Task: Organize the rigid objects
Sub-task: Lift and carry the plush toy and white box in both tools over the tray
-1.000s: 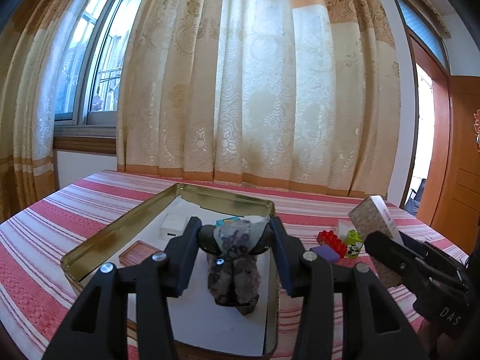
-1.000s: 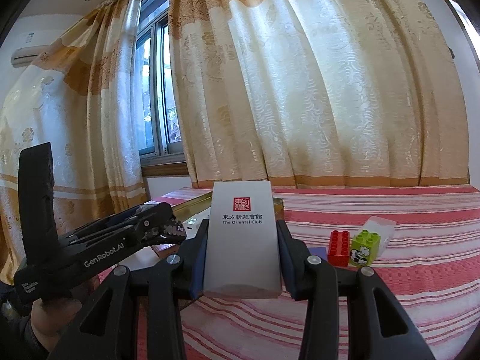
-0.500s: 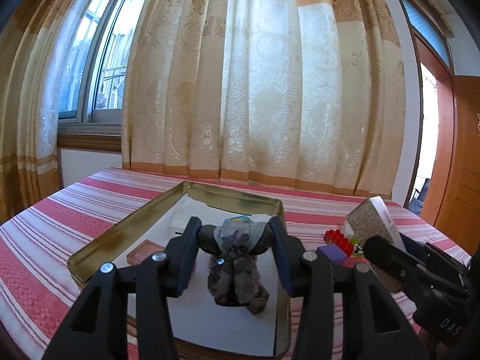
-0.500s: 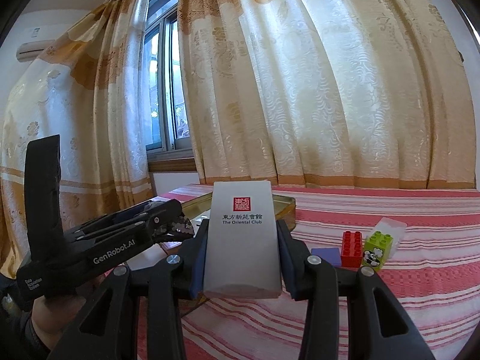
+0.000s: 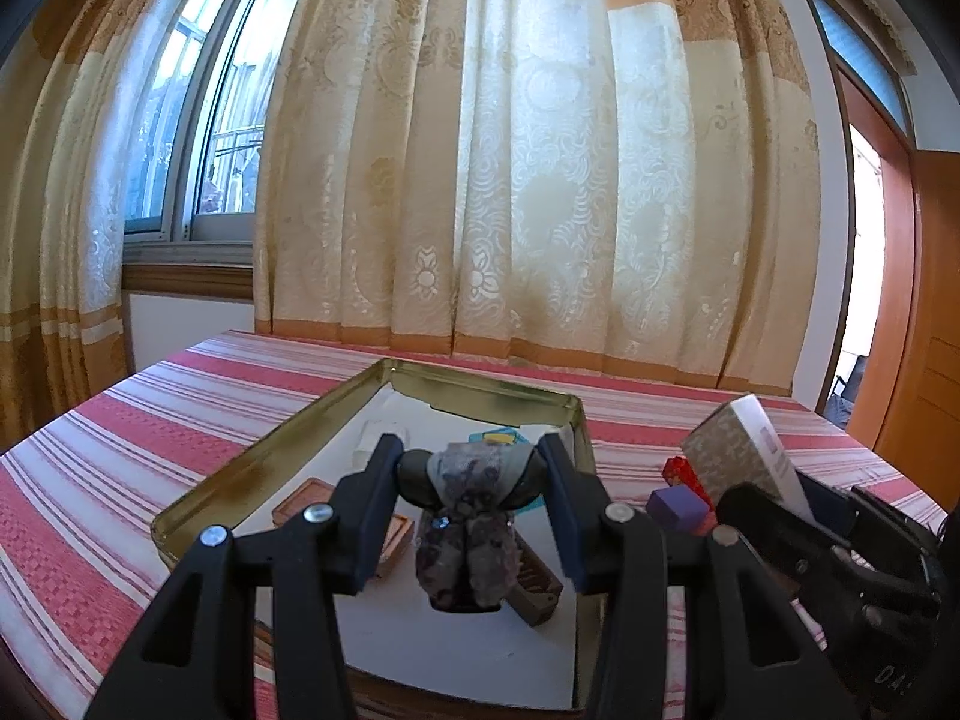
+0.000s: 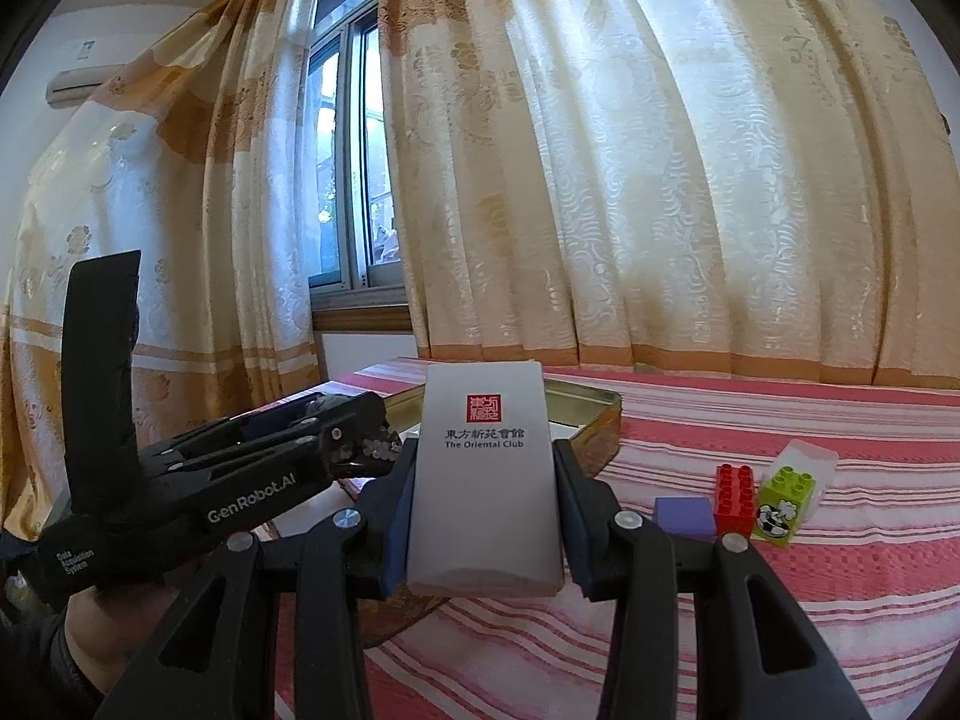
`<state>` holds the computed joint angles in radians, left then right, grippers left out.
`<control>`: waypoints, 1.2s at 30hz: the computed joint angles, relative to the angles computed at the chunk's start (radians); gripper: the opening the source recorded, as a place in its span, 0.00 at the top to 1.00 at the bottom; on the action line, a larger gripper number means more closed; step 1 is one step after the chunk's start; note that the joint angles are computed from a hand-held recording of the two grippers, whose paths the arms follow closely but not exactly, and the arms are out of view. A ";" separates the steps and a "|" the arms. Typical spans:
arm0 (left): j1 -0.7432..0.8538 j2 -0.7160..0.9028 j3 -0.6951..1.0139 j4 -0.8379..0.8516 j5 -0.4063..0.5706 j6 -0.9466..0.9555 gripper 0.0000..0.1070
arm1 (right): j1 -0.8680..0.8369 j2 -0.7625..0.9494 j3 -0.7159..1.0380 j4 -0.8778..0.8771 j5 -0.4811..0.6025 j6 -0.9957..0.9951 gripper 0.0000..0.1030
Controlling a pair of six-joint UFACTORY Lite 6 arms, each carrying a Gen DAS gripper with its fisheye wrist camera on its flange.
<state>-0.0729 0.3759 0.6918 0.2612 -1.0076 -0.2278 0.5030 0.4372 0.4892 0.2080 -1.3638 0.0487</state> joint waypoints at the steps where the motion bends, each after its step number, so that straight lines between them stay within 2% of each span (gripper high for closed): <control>1: 0.004 0.001 0.000 0.000 0.000 0.001 0.57 | 0.006 0.001 0.003 0.005 0.003 -0.003 0.57; 15: 0.069 0.030 0.066 0.065 0.085 -0.041 0.57 | 0.017 0.024 0.088 -0.029 0.125 -0.031 0.57; 24: 0.123 0.085 0.231 0.273 0.281 -0.251 0.57 | -0.065 0.021 0.230 -0.230 0.362 0.122 0.57; 27: 0.121 0.099 0.282 0.276 0.346 -0.262 0.57 | -0.032 0.019 0.295 -0.161 0.436 0.050 0.57; 28: 0.117 0.103 0.297 0.265 0.369 -0.251 0.57 | -0.027 0.027 0.343 -0.145 0.496 0.034 0.57; 32: 0.097 0.141 0.387 0.241 0.483 -0.225 0.57 | -0.017 0.081 0.479 -0.093 0.629 -0.026 0.57; 36: 0.083 0.158 0.426 0.196 0.530 -0.172 0.57 | -0.035 0.147 0.586 -0.095 0.714 -0.025 0.57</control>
<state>0.0101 0.5340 1.1181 0.4570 -0.4775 -0.3999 0.4684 0.5843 1.0755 0.1125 -0.6500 0.0240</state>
